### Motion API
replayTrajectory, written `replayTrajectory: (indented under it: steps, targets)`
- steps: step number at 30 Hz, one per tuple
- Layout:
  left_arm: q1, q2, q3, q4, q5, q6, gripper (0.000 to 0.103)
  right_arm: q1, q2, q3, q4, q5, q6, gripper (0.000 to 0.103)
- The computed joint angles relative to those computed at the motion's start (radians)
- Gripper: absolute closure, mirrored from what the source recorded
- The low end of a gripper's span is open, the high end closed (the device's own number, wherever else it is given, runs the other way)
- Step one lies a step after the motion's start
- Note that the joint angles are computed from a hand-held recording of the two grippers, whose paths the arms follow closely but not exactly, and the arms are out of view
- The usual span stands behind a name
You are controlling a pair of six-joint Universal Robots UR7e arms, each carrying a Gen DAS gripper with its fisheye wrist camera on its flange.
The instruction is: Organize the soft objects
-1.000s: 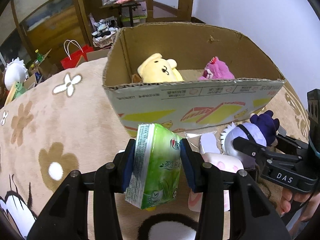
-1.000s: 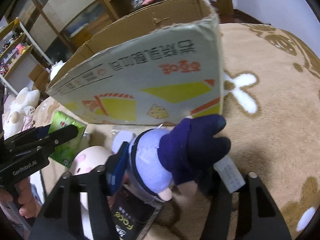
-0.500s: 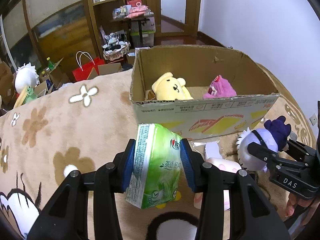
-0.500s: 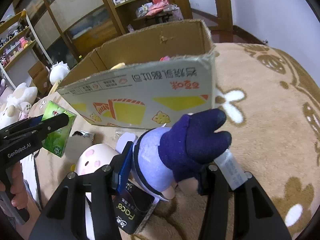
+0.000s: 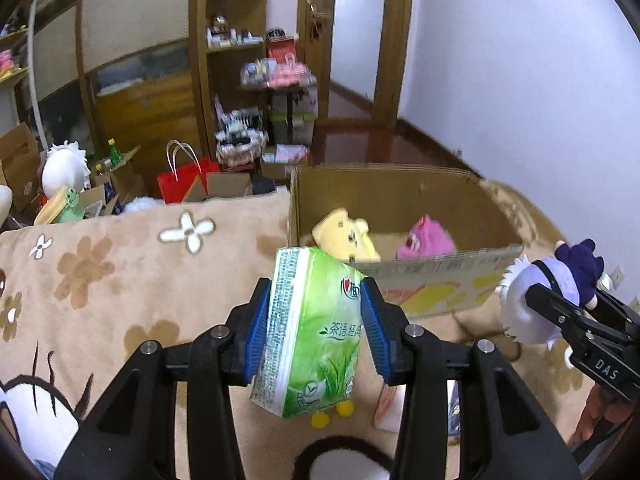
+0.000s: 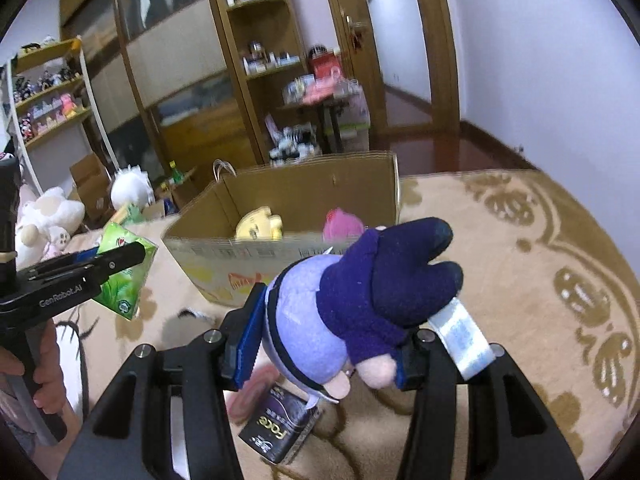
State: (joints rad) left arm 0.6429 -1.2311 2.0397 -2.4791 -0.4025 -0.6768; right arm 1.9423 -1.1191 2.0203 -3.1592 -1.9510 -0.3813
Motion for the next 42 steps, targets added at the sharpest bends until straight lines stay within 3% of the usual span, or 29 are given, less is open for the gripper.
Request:
replayTrajectory:
  steps: [8, 17, 22, 34, 42]
  targets:
    - [-0.022, 0.052, 0.003, -0.260, 0.069, 0.233, 0.061, 0.023, -0.011, -0.016, -0.086, 0.057, -0.034, 0.049]
    - [0.007, 0.146, -0.071, -0.575, 0.064, 0.527, 0.061, 0.023, 0.028, -0.075, -0.112, 0.081, -0.071, 0.049]
    - [0.028, 0.195, -0.114, -0.670, 0.067, 0.634, 0.061, 0.026, 0.060, -0.110, -0.122, 0.067, -0.083, 0.049]
    - [0.082, 0.259, -0.182, -0.738, 0.024, 0.732, 0.061, 0.029, 0.158, -0.199, -0.150, 0.010, -0.145, 0.049]
    - [0.102, 0.268, -0.190, -0.684, -0.003, 0.714, 0.060, 0.025, 0.199, -0.231, -0.127, -0.043, -0.146, 0.048]
